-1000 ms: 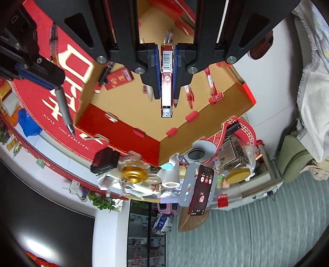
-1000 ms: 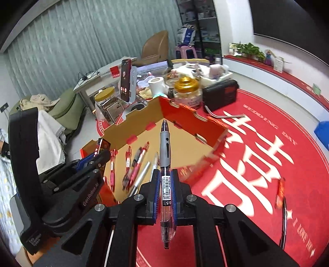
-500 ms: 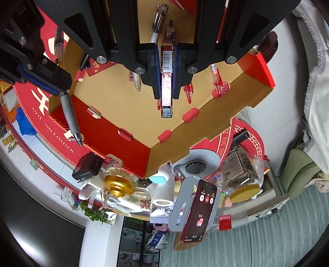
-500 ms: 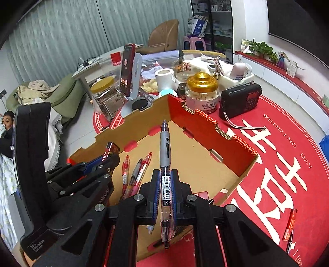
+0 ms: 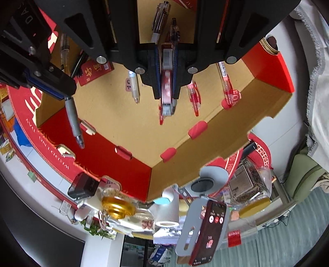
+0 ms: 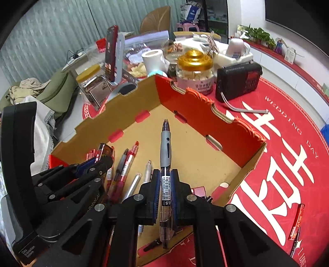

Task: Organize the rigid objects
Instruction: 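Open both tools to drop the lighter and grey pen into the box, then grasp another red lighter with the left tool while the right tool grasps a black marker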

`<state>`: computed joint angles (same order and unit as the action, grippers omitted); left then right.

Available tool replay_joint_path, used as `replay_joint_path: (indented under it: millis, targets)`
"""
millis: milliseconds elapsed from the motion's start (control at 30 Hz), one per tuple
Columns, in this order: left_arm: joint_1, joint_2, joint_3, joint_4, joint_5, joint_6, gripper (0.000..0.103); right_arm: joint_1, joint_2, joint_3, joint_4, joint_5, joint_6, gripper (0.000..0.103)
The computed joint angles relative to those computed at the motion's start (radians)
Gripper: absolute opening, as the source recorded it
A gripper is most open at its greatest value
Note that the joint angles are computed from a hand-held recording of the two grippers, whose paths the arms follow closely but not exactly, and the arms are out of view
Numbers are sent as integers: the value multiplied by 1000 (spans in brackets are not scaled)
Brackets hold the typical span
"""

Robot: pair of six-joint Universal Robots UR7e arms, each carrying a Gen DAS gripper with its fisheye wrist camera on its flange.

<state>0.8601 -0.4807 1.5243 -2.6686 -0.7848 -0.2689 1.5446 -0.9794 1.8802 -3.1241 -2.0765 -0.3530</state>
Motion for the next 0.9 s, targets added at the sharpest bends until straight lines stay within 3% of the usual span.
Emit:
replay_joint_path:
  millis: [67, 100, 133, 167, 200, 233, 300, 500, 667, 800, 900]
  targets:
    - [2, 6, -12, 37, -5, 0, 39, -4, -8, 3, 22, 11, 1, 11]
    - [2, 5, -18, 61, -10, -10, 69, -4, -12, 6, 27, 16, -1, 12]
    - [-1, 1, -13, 50, -3, -15, 82, -3, -16, 11, 23, 16, -3, 15]
    - [-5, -2, -5, 35, 14, -20, 83, -1, -21, 19, 6, 11, -7, 20]
    - [-7, -6, 1, 26, 26, -24, 84, 2, -24, 27, -13, 2, -10, 38]
    - [-7, -15, 7, 32, 34, -43, 91, 3, -33, 42, -48, -4, -13, 63]
    - [-8, -34, 27, 26, 32, -64, 103, -1, -64, 84, -116, 14, -17, 96]
    - [-62, -101, 153, -61, -2, -84, 103, -54, -214, 277, -185, 71, 45, 99]
    - [-148, -109, 239, -137, -134, -56, 103, -141, -332, 470, -308, 70, 57, 99]
    - [-219, -53, 236, -146, -202, -44, 103, -267, -429, 648, -514, 71, 51, 99]
    - [-266, 35, 184, -157, -220, -33, 103, -392, -518, 732, -542, 131, 74, 99]
